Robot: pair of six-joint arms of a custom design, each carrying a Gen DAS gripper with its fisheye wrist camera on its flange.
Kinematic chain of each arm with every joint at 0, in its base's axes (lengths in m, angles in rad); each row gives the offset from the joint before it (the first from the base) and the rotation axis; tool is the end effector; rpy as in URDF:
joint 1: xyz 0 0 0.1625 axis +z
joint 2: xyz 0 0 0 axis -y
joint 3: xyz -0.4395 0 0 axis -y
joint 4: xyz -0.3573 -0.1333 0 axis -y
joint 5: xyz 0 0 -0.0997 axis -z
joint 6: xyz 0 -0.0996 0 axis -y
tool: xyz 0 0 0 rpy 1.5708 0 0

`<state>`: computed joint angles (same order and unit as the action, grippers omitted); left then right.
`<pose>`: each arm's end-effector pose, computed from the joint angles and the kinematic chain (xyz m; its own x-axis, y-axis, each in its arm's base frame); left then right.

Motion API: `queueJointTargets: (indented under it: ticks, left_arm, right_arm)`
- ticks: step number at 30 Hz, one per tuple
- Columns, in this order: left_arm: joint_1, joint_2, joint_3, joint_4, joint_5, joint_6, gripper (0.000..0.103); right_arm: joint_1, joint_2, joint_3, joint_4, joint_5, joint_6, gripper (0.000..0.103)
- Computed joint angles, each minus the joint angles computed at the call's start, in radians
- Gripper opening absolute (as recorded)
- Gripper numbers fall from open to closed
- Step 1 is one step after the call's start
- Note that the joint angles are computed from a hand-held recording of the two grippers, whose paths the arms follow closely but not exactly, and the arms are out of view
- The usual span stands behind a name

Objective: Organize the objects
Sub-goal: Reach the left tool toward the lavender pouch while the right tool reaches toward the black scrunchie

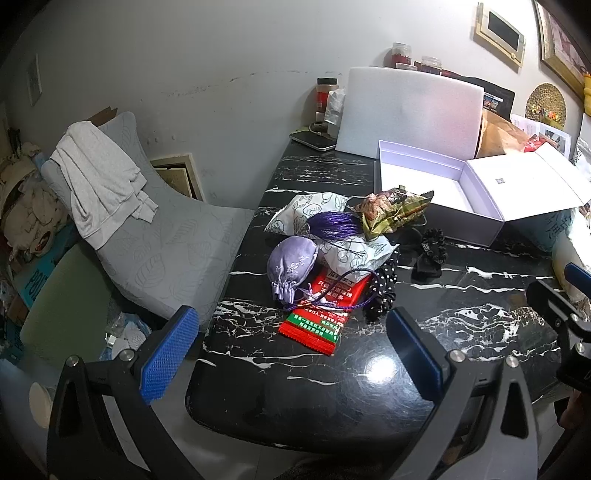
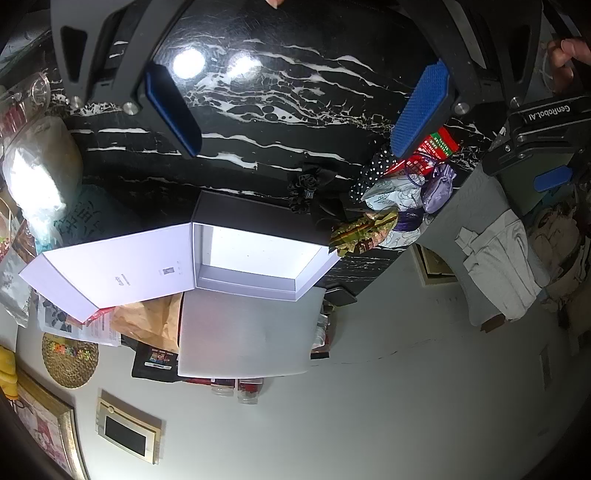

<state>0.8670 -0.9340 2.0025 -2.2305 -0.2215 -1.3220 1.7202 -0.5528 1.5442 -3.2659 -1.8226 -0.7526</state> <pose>-0.1583 -0.5426 0.1430 -0.5550 -0.5702 -0.6057 0.2271 0.5966 -0.7697 0.2127 -0.6841 0.0852 -0.6390 -0.5042 0.5809 -0.7538 0.5608 -0.3424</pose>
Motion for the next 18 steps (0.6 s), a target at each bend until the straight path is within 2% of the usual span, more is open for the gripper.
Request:
queueJointTargets:
  ticks: [18]
  left_arm:
    - [0.0,0.002,-0.002,0.011,-0.006,-0.01,0.102]
  right_arm:
    - [-0.002,-0.002,0.003,0.003,0.002,-0.003,0.102]
